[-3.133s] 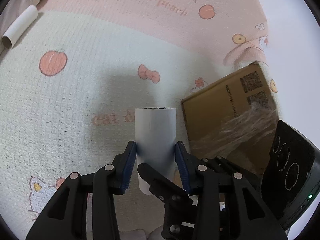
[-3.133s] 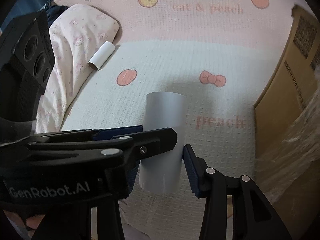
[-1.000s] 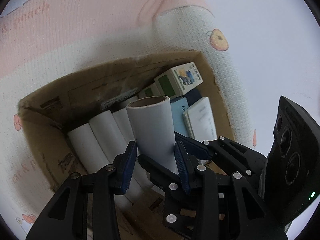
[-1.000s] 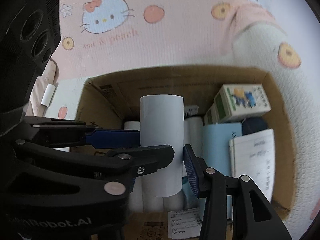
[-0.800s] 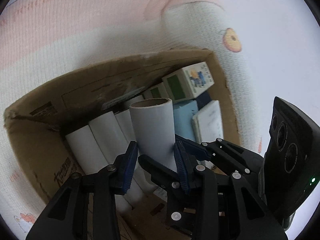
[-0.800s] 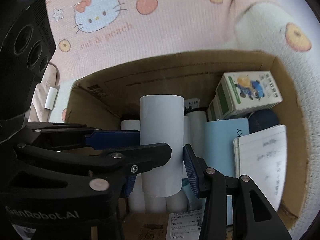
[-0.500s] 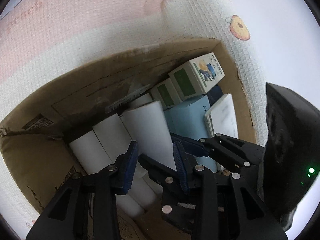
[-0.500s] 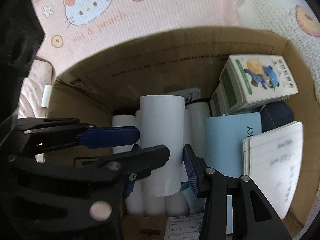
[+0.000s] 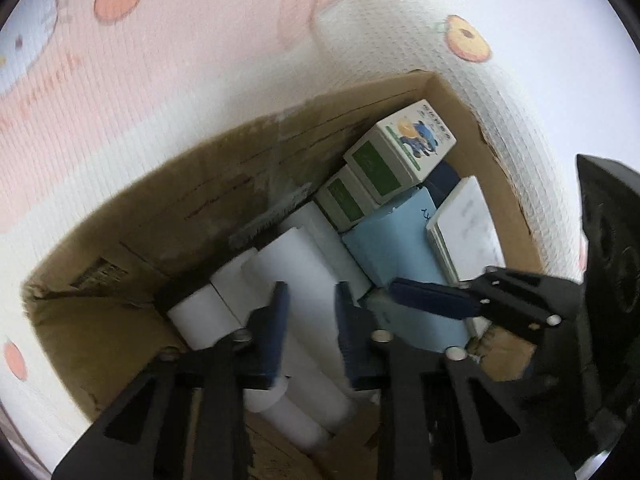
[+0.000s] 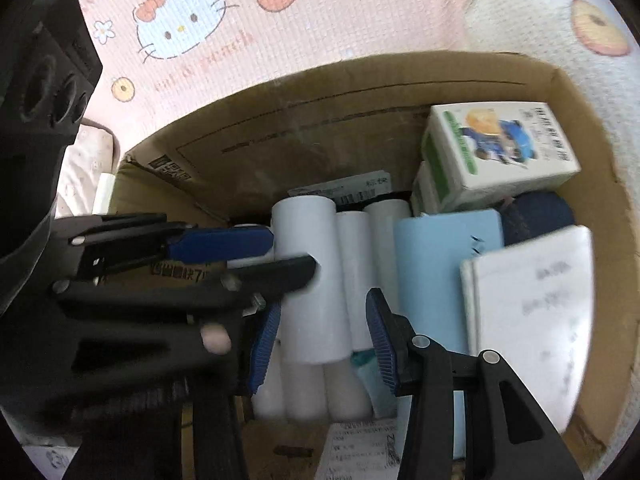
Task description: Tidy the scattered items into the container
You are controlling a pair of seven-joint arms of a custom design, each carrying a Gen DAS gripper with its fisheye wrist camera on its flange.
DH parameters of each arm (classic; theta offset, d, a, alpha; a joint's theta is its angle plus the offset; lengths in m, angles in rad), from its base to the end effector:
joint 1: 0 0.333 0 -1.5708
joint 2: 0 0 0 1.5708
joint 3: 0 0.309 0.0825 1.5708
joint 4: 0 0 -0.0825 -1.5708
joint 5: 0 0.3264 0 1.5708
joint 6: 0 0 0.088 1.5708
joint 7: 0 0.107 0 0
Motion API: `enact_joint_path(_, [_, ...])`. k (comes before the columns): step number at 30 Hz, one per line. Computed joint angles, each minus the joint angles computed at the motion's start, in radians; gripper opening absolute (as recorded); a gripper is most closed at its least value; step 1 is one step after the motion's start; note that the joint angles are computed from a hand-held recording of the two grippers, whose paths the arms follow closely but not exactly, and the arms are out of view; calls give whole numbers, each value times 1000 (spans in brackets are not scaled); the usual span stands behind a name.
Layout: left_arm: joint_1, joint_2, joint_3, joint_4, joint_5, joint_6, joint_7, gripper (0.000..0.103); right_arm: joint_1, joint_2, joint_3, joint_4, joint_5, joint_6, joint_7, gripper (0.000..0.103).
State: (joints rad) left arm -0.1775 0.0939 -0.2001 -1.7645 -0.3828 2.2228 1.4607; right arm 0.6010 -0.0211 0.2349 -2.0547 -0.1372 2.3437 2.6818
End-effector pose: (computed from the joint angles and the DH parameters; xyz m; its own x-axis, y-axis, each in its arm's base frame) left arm 0.5254 -0.2162 0.5543 -0.1359 -0.9030 0.4076 -0.9630 0.0237 -0.2686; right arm 0.3506 0.3860 0.4966 -0.1620 -0.9640 -0.2108 -0.9455 0.2128 -0.2463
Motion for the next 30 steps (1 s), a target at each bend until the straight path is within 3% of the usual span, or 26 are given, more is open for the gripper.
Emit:
enact_joint_path(3, [8,-30,-1,-30,-46,23,78,15,9,-23,9,-9,-8,-32,39,36])
enact_joint_path(4, [10,-38,-1,-38,-67,31,99,15,13,-23,13,-5,-8,-51,43,23])
enact_joint_path(5, [14,-46,0,-46,-99,35,131,15,18,-16,17,7,-6,-80,38,20])
enact_joint_path(9, [12,-47,-2,-38,-169,2,209,15,31,13,20,29,52,-131,-3,20])
enact_joint_path(14, [0,-45,-4,-30,-124,-10,177,23,31,62,12,53,99,-166,-30,21])
enact_joint_path(30, [20,-67,11,-74,-174,22,213,23,-5,191,-15,222,154,-311,-108,20])
